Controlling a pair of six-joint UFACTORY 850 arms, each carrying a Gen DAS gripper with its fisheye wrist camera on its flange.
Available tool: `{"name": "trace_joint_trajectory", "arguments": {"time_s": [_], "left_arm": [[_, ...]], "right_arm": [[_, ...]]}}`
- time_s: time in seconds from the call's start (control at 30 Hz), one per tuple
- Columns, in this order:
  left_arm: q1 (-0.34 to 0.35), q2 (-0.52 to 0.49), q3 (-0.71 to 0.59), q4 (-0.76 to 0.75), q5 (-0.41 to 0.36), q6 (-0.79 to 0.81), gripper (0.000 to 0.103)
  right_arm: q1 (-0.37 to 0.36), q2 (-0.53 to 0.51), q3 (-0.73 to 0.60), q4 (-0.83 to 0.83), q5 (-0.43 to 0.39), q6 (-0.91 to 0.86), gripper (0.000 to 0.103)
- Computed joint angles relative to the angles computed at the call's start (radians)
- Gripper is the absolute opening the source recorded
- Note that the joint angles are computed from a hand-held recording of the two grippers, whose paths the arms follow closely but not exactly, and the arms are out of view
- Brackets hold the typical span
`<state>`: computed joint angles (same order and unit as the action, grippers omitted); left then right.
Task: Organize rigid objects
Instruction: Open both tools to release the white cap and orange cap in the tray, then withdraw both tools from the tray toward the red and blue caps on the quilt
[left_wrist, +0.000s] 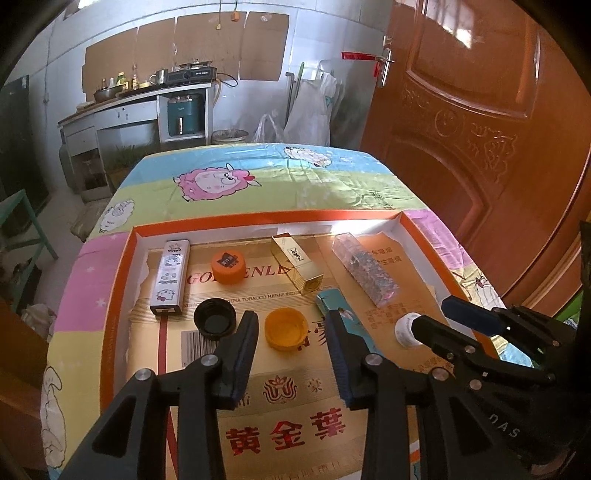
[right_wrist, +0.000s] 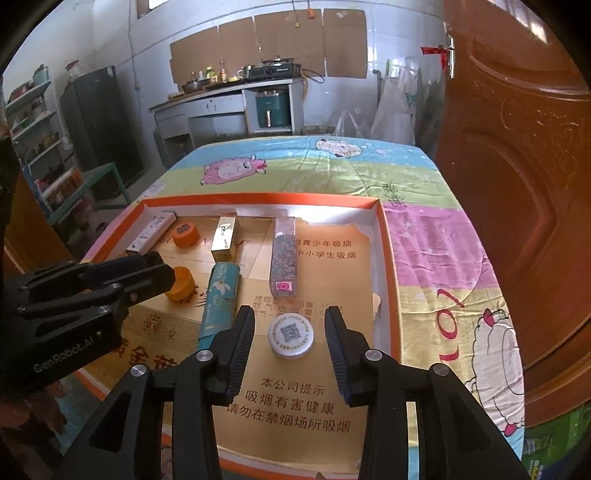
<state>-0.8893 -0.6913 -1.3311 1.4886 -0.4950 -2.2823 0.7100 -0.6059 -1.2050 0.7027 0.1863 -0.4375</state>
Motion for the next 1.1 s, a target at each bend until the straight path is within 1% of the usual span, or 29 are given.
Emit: {"name": "trace_joint_trajectory", "arguments": {"time_s": [0.43, 0.73, 1.1], "left_arm": [[-0.032, 0.041, 0.028, -0.011, -0.038, -0.005, 0.037], [-0.071, 0.091, 0.074, -0.010, -0.088, -0.032, 0.037], [-0.122, 0.144, 0.118, -0.020, -0.146, -0.048, 0.037]], "right_arm": [[0.016, 0.077, 0.070, 0.043, 0.030, -0.027, 0.041], [0.036, 0.139, 0.131, 0.044, 0.055, -0.018, 0.041], [0.070, 0.225, 0.211, 0.102, 0.092, -0.063, 0.041]]}}
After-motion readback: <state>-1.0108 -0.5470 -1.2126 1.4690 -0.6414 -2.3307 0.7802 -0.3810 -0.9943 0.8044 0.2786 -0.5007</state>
